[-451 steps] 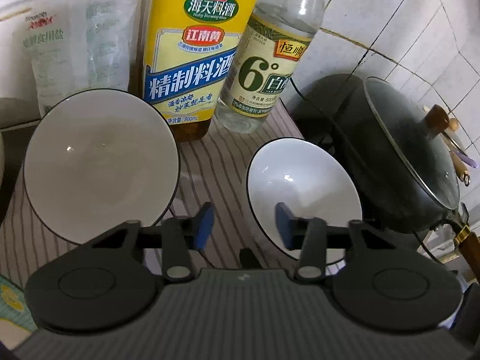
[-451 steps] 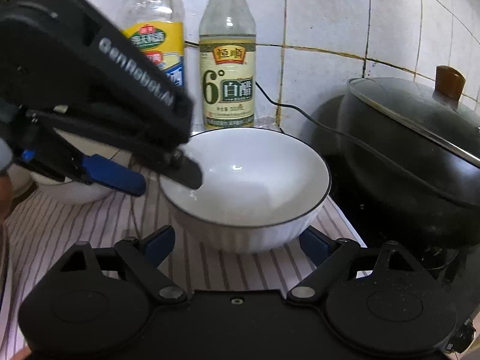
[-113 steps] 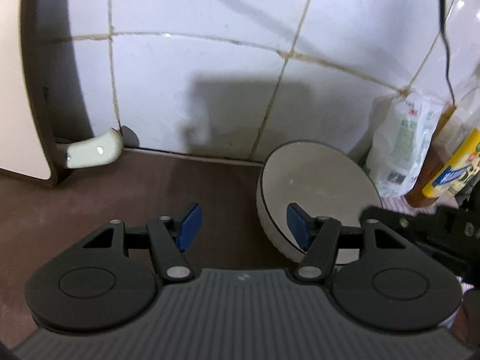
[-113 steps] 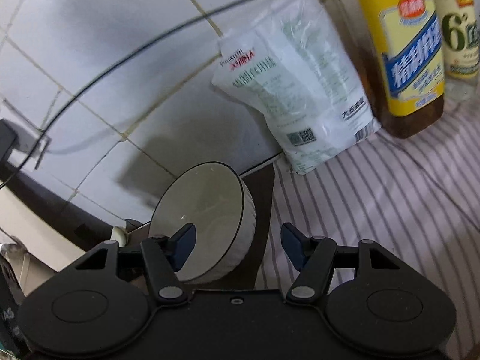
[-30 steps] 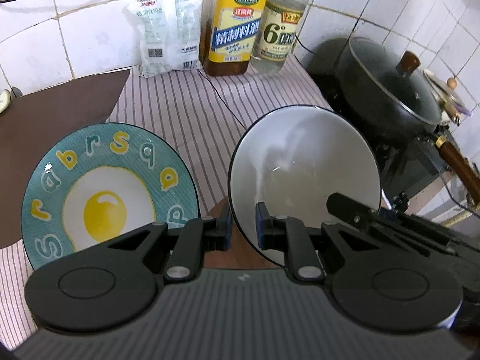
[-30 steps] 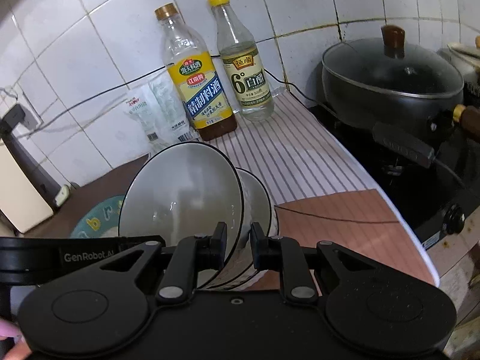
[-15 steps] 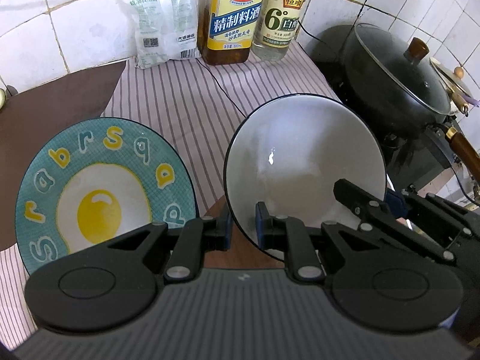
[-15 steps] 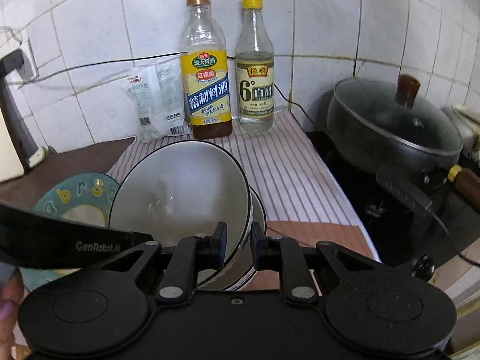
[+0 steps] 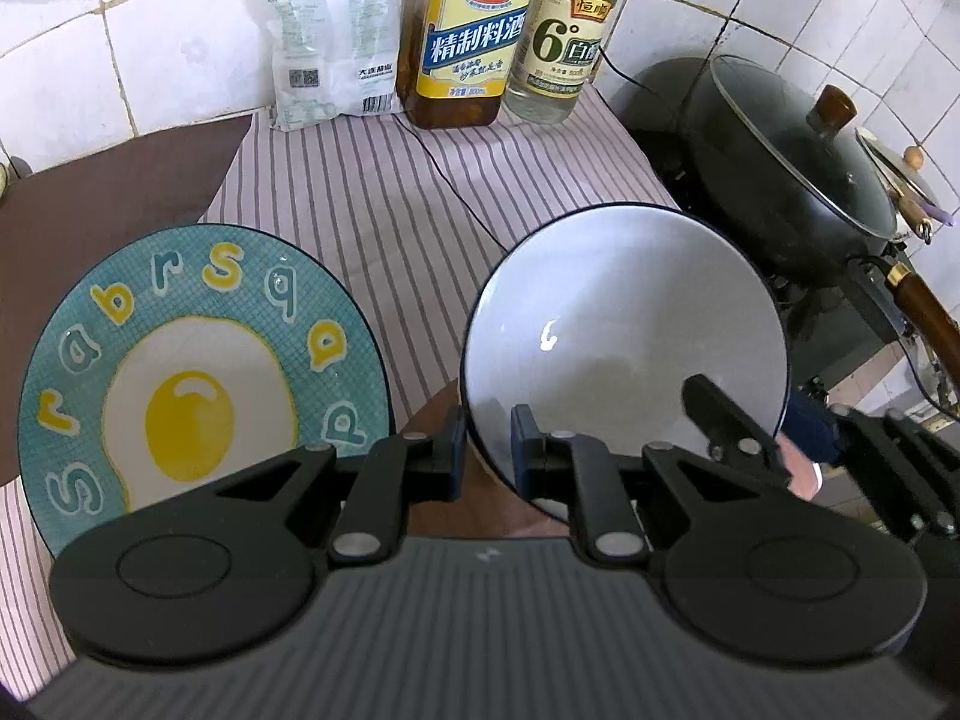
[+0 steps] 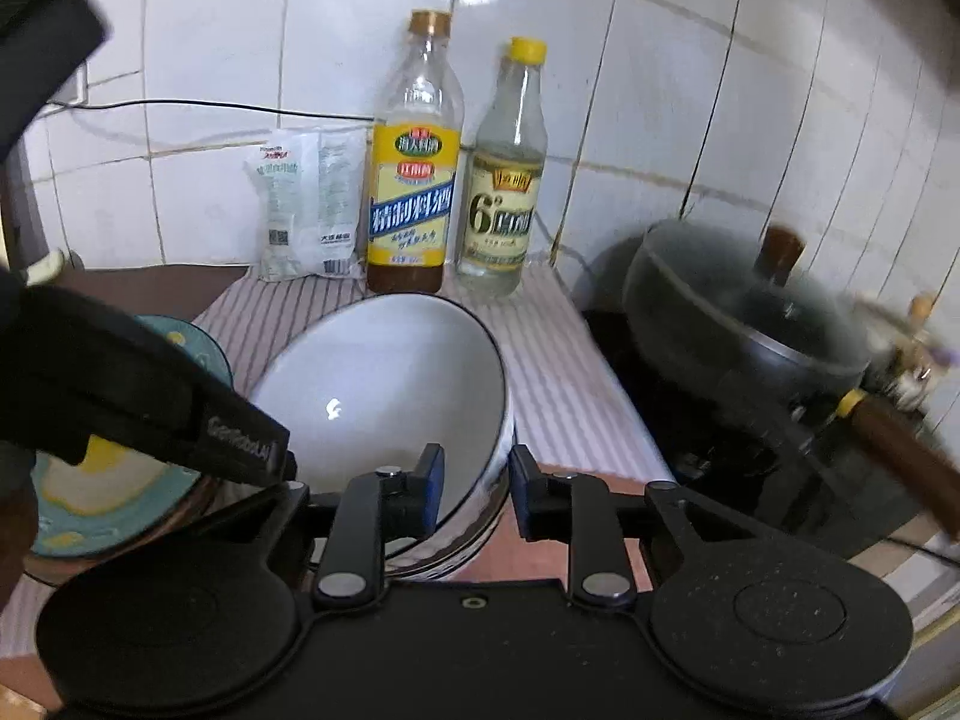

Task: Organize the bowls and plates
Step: 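Carry the white bowl with the right gripper onto the nested bowls, then lower the bowl into the nested bowls and open the right gripper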

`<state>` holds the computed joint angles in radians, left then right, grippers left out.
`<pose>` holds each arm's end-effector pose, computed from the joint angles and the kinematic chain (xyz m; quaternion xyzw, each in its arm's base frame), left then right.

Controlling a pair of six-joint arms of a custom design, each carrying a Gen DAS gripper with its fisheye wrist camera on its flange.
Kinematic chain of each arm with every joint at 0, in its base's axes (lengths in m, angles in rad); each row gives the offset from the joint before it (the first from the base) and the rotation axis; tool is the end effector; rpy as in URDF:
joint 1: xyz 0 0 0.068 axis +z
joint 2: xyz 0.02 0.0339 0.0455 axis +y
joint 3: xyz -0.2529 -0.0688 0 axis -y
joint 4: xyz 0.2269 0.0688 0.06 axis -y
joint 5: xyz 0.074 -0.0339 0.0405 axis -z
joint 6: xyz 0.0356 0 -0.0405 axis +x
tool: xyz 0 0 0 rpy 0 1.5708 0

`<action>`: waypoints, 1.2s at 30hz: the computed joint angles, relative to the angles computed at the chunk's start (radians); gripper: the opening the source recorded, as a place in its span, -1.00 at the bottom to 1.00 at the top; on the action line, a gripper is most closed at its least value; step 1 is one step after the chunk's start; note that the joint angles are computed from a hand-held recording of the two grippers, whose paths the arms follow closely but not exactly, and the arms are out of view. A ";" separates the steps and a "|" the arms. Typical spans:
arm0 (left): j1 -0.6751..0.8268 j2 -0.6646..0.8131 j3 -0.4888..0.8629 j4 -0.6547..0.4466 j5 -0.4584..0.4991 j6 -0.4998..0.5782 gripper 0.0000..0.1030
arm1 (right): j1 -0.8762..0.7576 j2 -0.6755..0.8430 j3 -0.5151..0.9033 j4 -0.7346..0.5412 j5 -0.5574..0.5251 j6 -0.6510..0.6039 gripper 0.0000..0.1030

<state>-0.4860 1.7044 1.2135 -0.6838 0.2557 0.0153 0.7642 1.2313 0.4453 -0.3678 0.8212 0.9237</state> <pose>0.2822 -0.1593 0.2100 0.2655 0.9358 -0.1671 0.1606 0.1468 0.1046 0.1440 0.1538 0.8876 -0.1177 0.4179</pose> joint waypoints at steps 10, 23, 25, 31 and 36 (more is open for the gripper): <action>-0.002 -0.008 -0.026 0.035 -0.004 -0.004 -0.73 | -0.058 -0.013 -0.018 0.029 -0.059 -0.036 -0.50; 0.022 -0.068 -0.066 0.031 0.018 -0.027 -0.58 | 0.020 -0.142 -0.106 0.034 -0.011 -0.011 -0.39; 0.030 -0.094 -0.071 0.013 0.025 -0.036 -0.57 | 0.097 -0.134 -0.088 -0.040 0.052 0.060 -0.34; 0.040 -0.198 -0.108 -0.026 0.028 -0.016 -0.52 | 0.285 -0.187 -0.077 -0.227 0.109 0.296 -0.20; 0.055 -0.289 -0.144 -0.065 0.038 0.003 -0.49 | 0.468 -0.135 -0.037 -0.385 0.165 0.512 -0.02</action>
<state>-0.4306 1.4154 1.0698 -0.7489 0.2938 0.0184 1.2323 1.0961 0.4084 -0.7530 0.9864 1.4357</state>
